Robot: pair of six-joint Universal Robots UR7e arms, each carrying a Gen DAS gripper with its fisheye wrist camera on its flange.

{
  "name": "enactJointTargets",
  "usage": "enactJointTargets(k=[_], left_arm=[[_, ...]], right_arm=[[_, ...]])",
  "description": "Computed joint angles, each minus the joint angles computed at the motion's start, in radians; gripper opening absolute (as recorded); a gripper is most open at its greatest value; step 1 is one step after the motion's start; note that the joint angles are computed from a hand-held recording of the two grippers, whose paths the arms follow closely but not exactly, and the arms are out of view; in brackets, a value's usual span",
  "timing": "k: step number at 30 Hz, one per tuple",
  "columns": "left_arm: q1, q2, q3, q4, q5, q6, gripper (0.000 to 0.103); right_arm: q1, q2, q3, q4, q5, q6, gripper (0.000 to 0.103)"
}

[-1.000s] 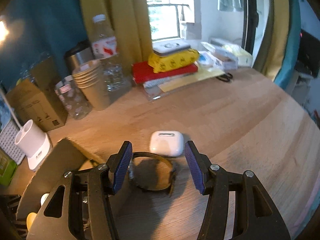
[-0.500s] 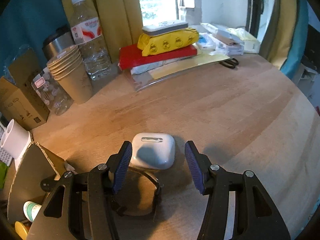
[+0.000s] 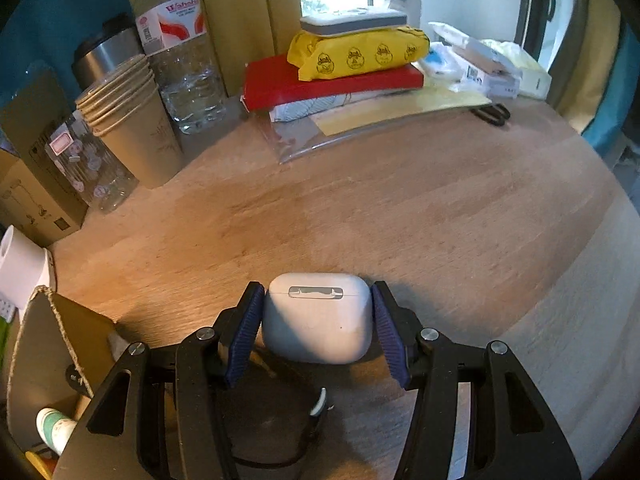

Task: Organize rigid objects
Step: 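Grasp the white earbud case with the right tool and lift it, then carry the earbud case over the box and lower it inside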

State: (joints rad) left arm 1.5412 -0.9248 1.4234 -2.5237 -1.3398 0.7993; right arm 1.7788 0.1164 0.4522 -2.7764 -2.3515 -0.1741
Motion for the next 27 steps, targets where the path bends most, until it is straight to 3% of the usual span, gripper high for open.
enactJointTargets(k=[9, 16, 27], left_arm=[[0.001, 0.002, -0.004, 0.002, -0.001, 0.001, 0.026], [0.001, 0.002, -0.003, 0.002, -0.001, 0.001, 0.026], [0.001, 0.002, -0.005, 0.002, 0.000, 0.000, 0.026]], right_arm=[[0.008, -0.009, 0.044, -0.136, -0.024, -0.055, 0.057], [0.022, -0.110, 0.238, -0.302, -0.021, -0.064, 0.057], [0.040, -0.216, 0.484, -0.453, -0.002, -0.033, 0.057]])
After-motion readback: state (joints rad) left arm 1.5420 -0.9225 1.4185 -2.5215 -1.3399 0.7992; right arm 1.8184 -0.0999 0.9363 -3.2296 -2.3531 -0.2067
